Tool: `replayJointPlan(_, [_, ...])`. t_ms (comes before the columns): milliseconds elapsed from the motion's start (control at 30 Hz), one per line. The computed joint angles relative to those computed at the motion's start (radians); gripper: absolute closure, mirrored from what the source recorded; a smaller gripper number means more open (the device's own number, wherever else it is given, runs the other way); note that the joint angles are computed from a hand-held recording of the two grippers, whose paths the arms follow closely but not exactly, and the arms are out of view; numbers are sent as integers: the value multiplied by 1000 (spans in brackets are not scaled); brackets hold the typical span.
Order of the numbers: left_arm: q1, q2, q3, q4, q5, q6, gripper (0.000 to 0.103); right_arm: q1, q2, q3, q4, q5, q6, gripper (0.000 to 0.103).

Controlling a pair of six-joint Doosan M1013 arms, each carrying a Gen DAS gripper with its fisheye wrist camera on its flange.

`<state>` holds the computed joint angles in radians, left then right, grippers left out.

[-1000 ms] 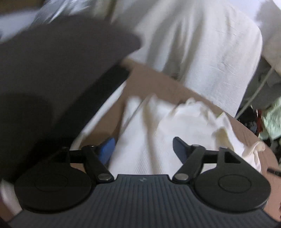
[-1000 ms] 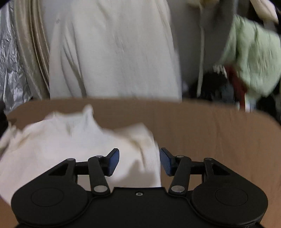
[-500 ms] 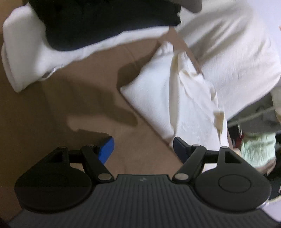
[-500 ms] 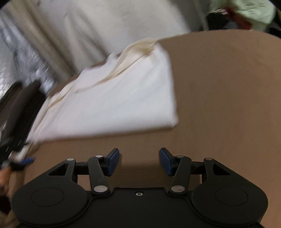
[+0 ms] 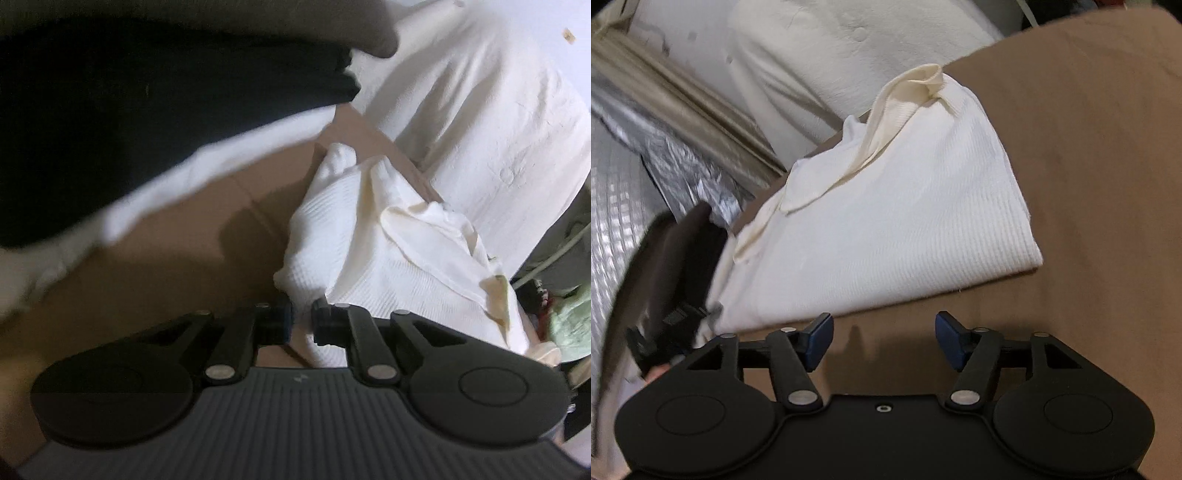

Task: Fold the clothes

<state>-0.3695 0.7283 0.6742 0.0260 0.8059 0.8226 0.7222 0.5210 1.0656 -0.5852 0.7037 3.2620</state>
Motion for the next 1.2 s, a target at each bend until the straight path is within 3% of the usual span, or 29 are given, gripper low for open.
replayJointPlan(100, [-35,-71,93,243,-123,-4,94,-19,5,19,-36,-75,87,32])
replayJointPlan(133, [-41,-81,105,274,-123,4,94,-21,11,14,-58,-70,114,32])
replayJointPlan(233, [-26,-39,37,146,69,-2,91,-18,29,-17,-110,5,148,33])
replayJointPlan(267, [-10,-22,14,74,132,-40,84,-16,32,-25,-116,33,149,34])
replayJointPlan(333, [18,-28,37,-22,121,-98,82,-11,38,-41,-127,94,142,35])
replayJointPlan(400, [6,-29,14,83,153,-133,76,-9,39,-51,-124,138,131,39])
replayJointPlan(467, [-27,-33,-3,319,207,-182,72,-5,37,-56,-127,170,135,38])
replayJointPlan(533, [-32,-41,13,373,200,-226,68,0,35,-60,-127,197,131,38])
replayJointPlan(567, [-19,-43,6,322,197,-194,60,2,32,-57,-125,205,121,38])
replayJointPlan(667, [32,-50,34,-6,175,-154,52,7,29,-55,-111,204,103,37])
replayJointPlan(733, [43,-54,66,-86,139,-161,46,8,24,-43,-107,171,116,37])
replayJointPlan(800, [47,-56,86,-116,80,-150,33,6,16,-22,-111,124,151,36])
replayJointPlan(867, [55,-54,96,-196,34,-88,13,2,14,-9,-129,89,215,33])
replayJointPlan(967, [36,-48,93,-133,26,-68,10,-7,23,-10,-163,65,304,27])
replayJointPlan(1033, [35,-38,83,-154,12,-14,10,-16,36,-26,-174,68,334,27])
replayJointPlan(1100, [55,-27,104,-364,-65,121,22,-26,52,-49,-175,76,325,43])
replayJointPlan(1133, [66,-13,100,-495,-88,186,29,-29,53,-42,-197,66,354,77])
replayJointPlan(1167, [76,8,87,-626,-93,209,36,-31,51,-29,-223,53,402,88])
replayJointPlan(1200, [85,21,92,-757,-100,233,49,-34,50,-17,-251,42,451,90])
